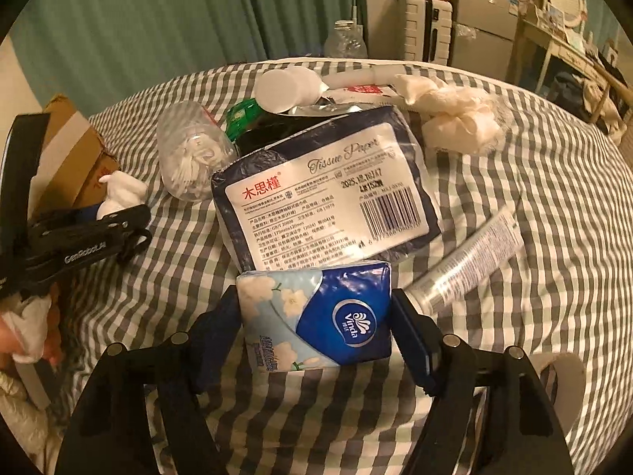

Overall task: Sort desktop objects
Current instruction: 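Grasp the white figurine with the left gripper while the right grasps the blue tissue pack, then carry the figurine and tissue pack into the cardboard box and release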

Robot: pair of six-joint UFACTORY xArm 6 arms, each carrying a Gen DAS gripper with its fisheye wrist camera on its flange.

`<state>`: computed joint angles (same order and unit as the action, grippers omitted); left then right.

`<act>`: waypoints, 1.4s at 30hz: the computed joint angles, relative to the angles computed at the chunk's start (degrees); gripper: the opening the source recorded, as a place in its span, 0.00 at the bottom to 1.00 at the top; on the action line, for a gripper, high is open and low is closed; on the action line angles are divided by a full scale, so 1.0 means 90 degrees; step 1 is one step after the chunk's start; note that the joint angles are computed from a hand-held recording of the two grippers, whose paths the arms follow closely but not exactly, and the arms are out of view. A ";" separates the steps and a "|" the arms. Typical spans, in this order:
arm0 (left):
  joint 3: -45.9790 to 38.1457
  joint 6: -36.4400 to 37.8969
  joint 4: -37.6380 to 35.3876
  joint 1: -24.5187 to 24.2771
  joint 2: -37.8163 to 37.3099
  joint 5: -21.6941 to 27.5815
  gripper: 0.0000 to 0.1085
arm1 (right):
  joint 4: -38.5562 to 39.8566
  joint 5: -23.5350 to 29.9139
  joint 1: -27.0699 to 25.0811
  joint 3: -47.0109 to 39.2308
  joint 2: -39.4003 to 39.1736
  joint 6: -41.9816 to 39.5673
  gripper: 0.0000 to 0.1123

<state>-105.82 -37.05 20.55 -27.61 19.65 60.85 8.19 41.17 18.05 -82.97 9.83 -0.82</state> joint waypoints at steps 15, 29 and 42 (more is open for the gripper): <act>0.0863 -0.0198 -0.0254 -0.0399 -0.1113 -0.0220 0.48 | 0.0080 -0.0146 0.0191 0.0940 -0.1183 0.0089 0.65; 0.1138 -0.0775 0.0026 -0.0896 -0.1936 0.0026 0.48 | -0.0164 -0.0009 0.0712 0.1378 -0.2248 0.0433 0.65; 0.0389 -0.0921 0.0537 -0.1008 -0.2530 0.0477 0.48 | -0.0091 0.0164 0.1200 0.0752 -0.2760 0.0844 0.65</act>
<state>-102.32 -45.34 25.37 -36.69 -3.12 65.13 7.37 42.65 28.85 -76.21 -15.01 6.78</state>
